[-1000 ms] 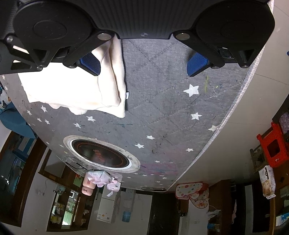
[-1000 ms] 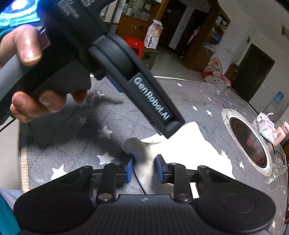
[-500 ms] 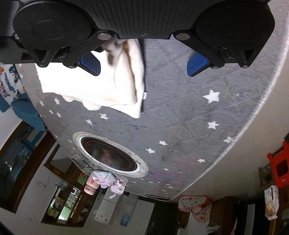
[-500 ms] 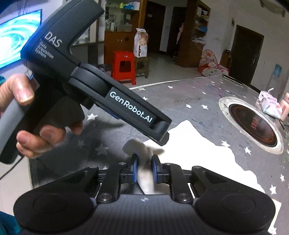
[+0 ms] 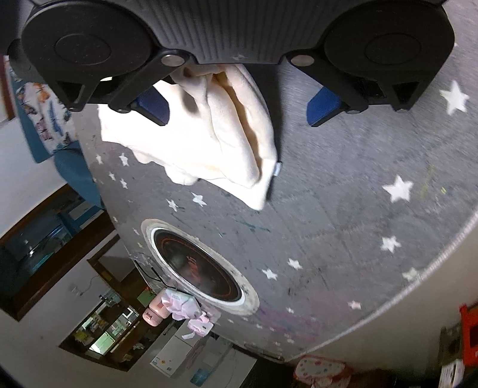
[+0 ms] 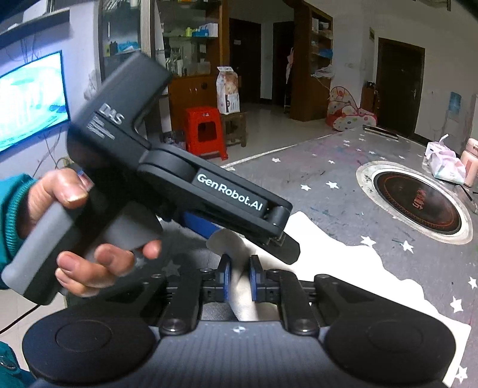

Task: Fold clothes
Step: 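Grasp the sweatshirt edge with the left gripper beside the right gripper, then lift the gripped edge with both grippers and fold it over the body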

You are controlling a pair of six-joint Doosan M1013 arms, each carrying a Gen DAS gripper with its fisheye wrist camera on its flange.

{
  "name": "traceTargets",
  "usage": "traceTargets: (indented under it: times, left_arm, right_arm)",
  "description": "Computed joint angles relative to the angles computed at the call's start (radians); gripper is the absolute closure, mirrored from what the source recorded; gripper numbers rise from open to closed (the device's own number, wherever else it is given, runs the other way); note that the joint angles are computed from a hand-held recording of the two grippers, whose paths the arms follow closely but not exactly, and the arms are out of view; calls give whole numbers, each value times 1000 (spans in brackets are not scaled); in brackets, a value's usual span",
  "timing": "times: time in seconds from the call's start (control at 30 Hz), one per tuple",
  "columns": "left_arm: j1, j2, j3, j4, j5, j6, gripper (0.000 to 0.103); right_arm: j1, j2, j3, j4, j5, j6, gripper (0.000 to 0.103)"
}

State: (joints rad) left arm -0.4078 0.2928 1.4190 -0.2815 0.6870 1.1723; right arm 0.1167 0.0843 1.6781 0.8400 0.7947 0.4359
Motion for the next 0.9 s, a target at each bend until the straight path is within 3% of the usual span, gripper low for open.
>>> traceTargets:
  times: [0.33, 0.4, 0.57, 0.73, 0.9]
  left_arm:
    - [7, 2, 18, -154, -39, 105, 32]
    - [12, 3, 26, -218, -40, 140, 50]
    - [15, 7, 36, -267, -46, 156, 74]
    - [14, 7, 36, -249, -42, 159, 78]
    - [6, 5, 35, -209, -44, 156, 78]
  right_arm:
    - [-19, -13, 11, 63, 33, -36, 93]
    - [-21, -15, 14, 69, 37, -40, 93]
    - [-25, -14, 17, 74, 54, -44, 92]
    - [-44, -26, 32, 82, 48, -30, 83]
    - [-85, -45, 57, 34, -29, 58, 77]
